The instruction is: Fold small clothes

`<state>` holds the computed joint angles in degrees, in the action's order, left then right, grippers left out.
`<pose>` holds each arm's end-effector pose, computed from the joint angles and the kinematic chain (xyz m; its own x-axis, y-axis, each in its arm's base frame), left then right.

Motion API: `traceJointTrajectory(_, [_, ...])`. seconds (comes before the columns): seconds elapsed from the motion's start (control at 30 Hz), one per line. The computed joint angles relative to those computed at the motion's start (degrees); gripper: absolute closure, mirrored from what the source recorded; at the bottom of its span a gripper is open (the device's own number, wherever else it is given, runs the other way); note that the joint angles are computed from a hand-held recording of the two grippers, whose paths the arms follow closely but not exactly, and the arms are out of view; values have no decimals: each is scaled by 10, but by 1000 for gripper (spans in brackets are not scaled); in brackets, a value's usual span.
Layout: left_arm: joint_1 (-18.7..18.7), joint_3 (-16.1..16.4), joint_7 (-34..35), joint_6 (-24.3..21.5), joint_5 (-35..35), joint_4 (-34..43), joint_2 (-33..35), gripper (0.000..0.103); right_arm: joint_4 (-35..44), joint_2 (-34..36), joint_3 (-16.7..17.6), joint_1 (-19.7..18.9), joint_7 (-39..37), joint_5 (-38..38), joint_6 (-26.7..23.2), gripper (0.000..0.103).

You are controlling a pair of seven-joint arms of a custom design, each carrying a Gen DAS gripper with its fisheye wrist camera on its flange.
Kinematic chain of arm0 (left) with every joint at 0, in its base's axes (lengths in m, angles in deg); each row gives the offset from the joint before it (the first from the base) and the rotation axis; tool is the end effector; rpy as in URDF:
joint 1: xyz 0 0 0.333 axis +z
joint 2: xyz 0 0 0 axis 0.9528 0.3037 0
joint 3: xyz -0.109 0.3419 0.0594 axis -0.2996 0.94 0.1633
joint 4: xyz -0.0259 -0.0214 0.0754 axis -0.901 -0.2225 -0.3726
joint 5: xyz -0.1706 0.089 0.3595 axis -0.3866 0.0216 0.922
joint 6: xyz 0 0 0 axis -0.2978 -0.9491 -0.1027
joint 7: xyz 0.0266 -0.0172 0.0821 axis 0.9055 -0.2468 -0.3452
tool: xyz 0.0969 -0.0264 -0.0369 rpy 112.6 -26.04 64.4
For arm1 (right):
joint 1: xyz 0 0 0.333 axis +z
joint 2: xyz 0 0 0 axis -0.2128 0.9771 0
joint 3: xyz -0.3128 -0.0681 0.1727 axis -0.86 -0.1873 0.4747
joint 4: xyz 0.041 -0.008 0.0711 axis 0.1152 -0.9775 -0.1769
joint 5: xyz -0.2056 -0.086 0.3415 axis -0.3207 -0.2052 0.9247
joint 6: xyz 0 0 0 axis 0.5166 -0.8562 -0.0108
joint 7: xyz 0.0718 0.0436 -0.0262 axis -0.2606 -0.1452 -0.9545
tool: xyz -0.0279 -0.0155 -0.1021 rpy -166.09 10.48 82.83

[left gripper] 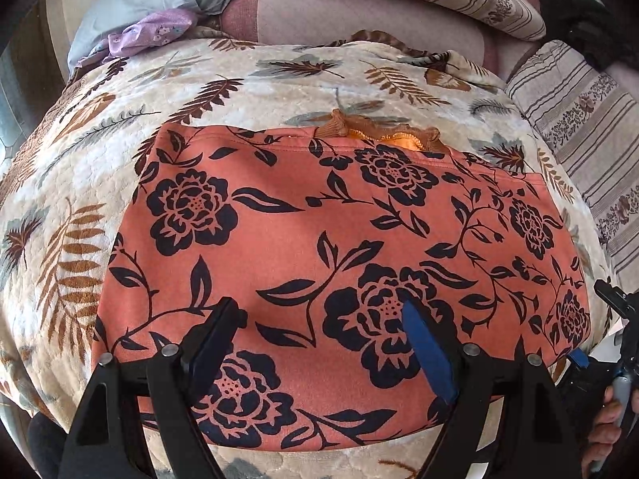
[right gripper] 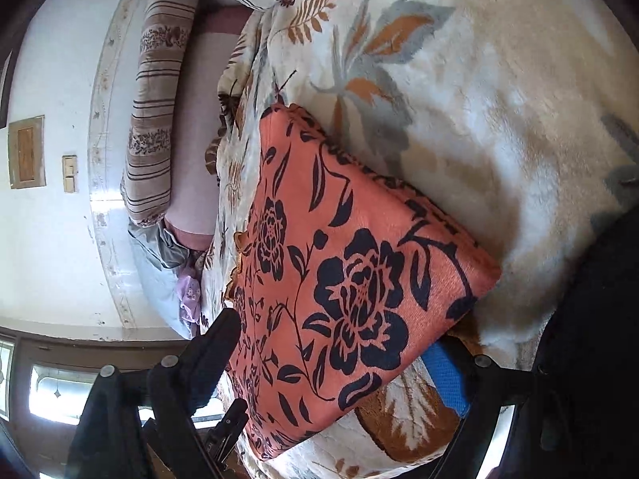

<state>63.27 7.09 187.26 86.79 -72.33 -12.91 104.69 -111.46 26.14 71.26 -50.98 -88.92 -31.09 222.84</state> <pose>0.6961 -0.2762 0.5175 -0.6974 -0.7100 0.0976 -0.6545 0.5755 -0.4904 0.4021 0.2022 0.4662 -0.5529 0.0455 -0.8320 0.1062 0.9942 -0.0162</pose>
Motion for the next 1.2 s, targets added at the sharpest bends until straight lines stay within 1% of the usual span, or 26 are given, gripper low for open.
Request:
traceJointTrajectory(0.17, [-2, 1, -2, -4, 5, 4, 3, 19, 14, 6, -2, -9, -13, -15, -14, 15])
traceJointTrajectory(0.2, [-2, 1, -1, -5, 5, 4, 3, 19, 16, 6, -4, -9, -17, -19, -19, 20])
traceJointTrajectory(0.23, [-2, 1, -1, -6, 5, 7, 4, 19, 19, 10, -9, -6, -24, -25, -26, 28])
traceJointTrajectory(0.27, [-2, 0, -1, -6, 5, 8, 5, 19, 21, 15, -13, -4, -27, -31, -28, 30])
traceJointTrajectory(0.33, [-2, -2, 1, -4, 3, 12, 6, 19, 20, 20, -16, -2, -26, -36, -29, 30])
traceJointTrajectory(0.43, [-4, -4, 4, 1, 1, 19, 9, 19, 15, 16, -9, -10, -10, -36, -23, 30])
traceJointTrajectory(0.5, [-8, -5, 6, 4, 4, 21, 13, 19, 16, 20, -11, -10, -13, -40, -24, 29])
traceJointTrajectory(0.57, [-17, -2, 5, 4, 19, 23, 20, 19, 15, 22, -12, -10, -16, -44, -20, 28])
traceJointTrajectory(0.6, [-29, 6, 0, 1, 43, 25, 28, 19, 15, 25, -15, -10, -22, -48, -18, 28])
traceJointTrajectory(0.63, [-39, 14, -4, 10, 69, 17, 30, 18, 17, 32, -21, -6, -34, -54, -21, 33])
traceJointTrajectory(0.67, [-38, 11, 8, 51, 74, -8, 23, 14, 22, 43, -40, 14, -54, -61, -43, 42])
traceJointTrajectory(0.7, [-39, 11, 13, 79, 82, -25, 16, 13, 31, 60, -69, 43, -79, -72, -73, 75])
traceJointTrajectory(0.73, [-41, 12, 9, 75, 90, -23, 15, 13, 40, 68, -93, 68, -97, -82, -102, 87])
traceJointTrajectory(0.8, [-42, 14, -8, 45, 94, -3, 16, 13, 62, 69, -127, 107, -127, -100, -167, 89])
traceJointTrajectory(0.83, [-36, 9, -8, 49, 84, -5, 10, 13, 74, 67, -137, 121, -139, -108, -203, 90])
traceJointTrajectory(0.87, [-25, -2, 4, 67, 64, -17, 0, 13, 86, 67, -146, 134, -151, -117, -237, 90])
traceJointTrajectory(0.9, [-14, -14, 22, 85, 39, -28, -10, 13, 91, 70, -154, 146, -158, -123, -259, 90])
traceJointTrajectory(0.93, [-5, -25, 42, 96, 18, -37, -16, 13, 88, 81, -167, 161, -163, -122, -261, 89])
traceJointTrajectory(0.97, [-6, -28, 53, 96, 12, -40, -18, 13, 76, 97, -190, 185, -168, -110, -242, 88])
traceJointTrajectory(1.0, [-16, -22, 56, 81, 28, -36, -14, 13, 55, 108, -210, 205, -157, -95, -199, 85])
traceJointTrajectory(1.03, [-36, -6, 48, 53, 65, -24, -3, 13, 28, 101, -214, 207, -127, -92, -147, 80])
traceJointTrajectory(1.07, [-51, 6, 40, 43, 97, -25, 6, 13, 13, 86, -218, 211, -102, -104, -126, 76])
traceJointTrajectory(1.1, [-46, 1, 39, 64, 89, -36, 5, 11, 7, 68, -227, 222, -107, -100, -137, 62])
traceJointTrajectory(1.13, [-41, -2, 38, 67, 77, -36, 6, 11, -2, 43, -230, 225, -100, -111, -137, 50])
traceJointTrajectory(1.17, [-41, -2, 34, 59, 77, -30, 8, 11, -7, 21, -240, 235, -98, -117, -146, 43])
traceJointTrajectory(1.2, [-42, -1, 34, 55, 80, -27, 9, 11, -7, -1, -254, 248, -101, -123, -174, 31])
